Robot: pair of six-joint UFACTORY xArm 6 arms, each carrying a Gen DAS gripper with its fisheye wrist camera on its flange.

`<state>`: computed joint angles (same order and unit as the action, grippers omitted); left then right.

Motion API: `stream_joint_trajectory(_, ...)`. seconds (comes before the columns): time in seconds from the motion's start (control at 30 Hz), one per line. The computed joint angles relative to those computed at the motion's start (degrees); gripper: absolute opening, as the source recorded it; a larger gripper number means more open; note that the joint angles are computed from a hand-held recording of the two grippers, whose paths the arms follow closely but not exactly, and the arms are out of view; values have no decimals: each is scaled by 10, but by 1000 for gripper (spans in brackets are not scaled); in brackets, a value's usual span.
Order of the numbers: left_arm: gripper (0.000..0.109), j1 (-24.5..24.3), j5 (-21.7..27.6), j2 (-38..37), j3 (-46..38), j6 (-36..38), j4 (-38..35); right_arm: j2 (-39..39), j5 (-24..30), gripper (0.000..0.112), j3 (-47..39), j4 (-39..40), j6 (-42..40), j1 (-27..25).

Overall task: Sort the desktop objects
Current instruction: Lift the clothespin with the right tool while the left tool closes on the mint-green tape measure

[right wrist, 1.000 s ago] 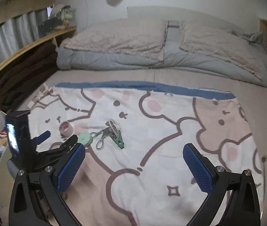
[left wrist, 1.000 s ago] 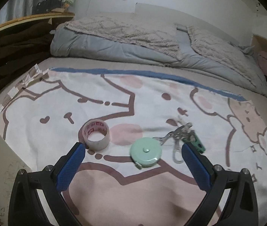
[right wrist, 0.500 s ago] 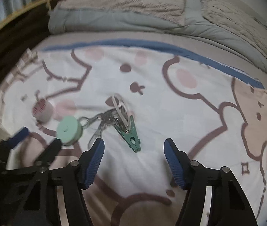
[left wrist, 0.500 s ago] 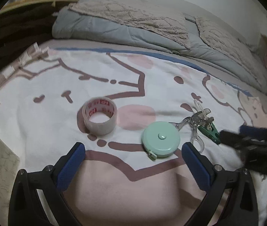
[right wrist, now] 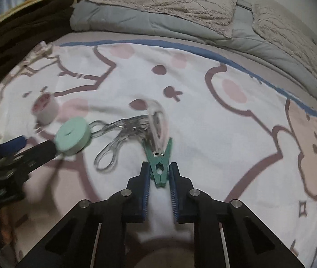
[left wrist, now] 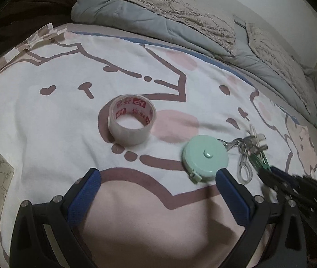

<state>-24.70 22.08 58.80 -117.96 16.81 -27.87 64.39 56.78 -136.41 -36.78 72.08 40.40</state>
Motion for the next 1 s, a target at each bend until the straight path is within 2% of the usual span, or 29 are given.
stream_joint_trajectory(0.1, 103, -1, 1, -5, 7, 30, -27, -61, -49, 17, 105, -20, 44, 10)
stream_joint_trajectory(0.17, 103, -2, 2, -8, 11, 53, -46, -68, -58, 17, 119, -25, 57, 18)
stream_joint_trajectory(0.3, 101, -6, 14, -13, 14, 114, -93, -125, -93, 17, 216, -52, 123, 34)
stream_joint_trajectory(0.6, 101, -15, 32, 5, -17, 109, -48, -187, -144, 17, 327, -76, 210, 79)
stream_joint_trajectory(0.67, 92, -14, 39, 14, -33, 97, -38, -194, -146, 17, 339, -88, 237, 88)
stream_joint_trajectory(0.8, 88, -14, 53, 37, -71, 75, -19, -212, -141, 17, 366, -127, 311, 104)
stream_joint_trajectory(0.87, 77, -15, 48, 36, -68, 76, -15, -221, -133, 17, 376, -148, 343, 111)
stream_joint_trajectory(0.9, 75, -15, 46, 36, -67, 80, -19, -224, -126, 17, 378, -155, 353, 115)
stream_joint_trajectory(0.97, 55, -15, 53, 32, -64, 113, -51, -231, -113, 17, 383, -173, 375, 122)
stream_joint_trajectory(1.0, 50, -15, 55, 29, -61, 127, -63, -235, -109, 17, 386, -181, 384, 124)
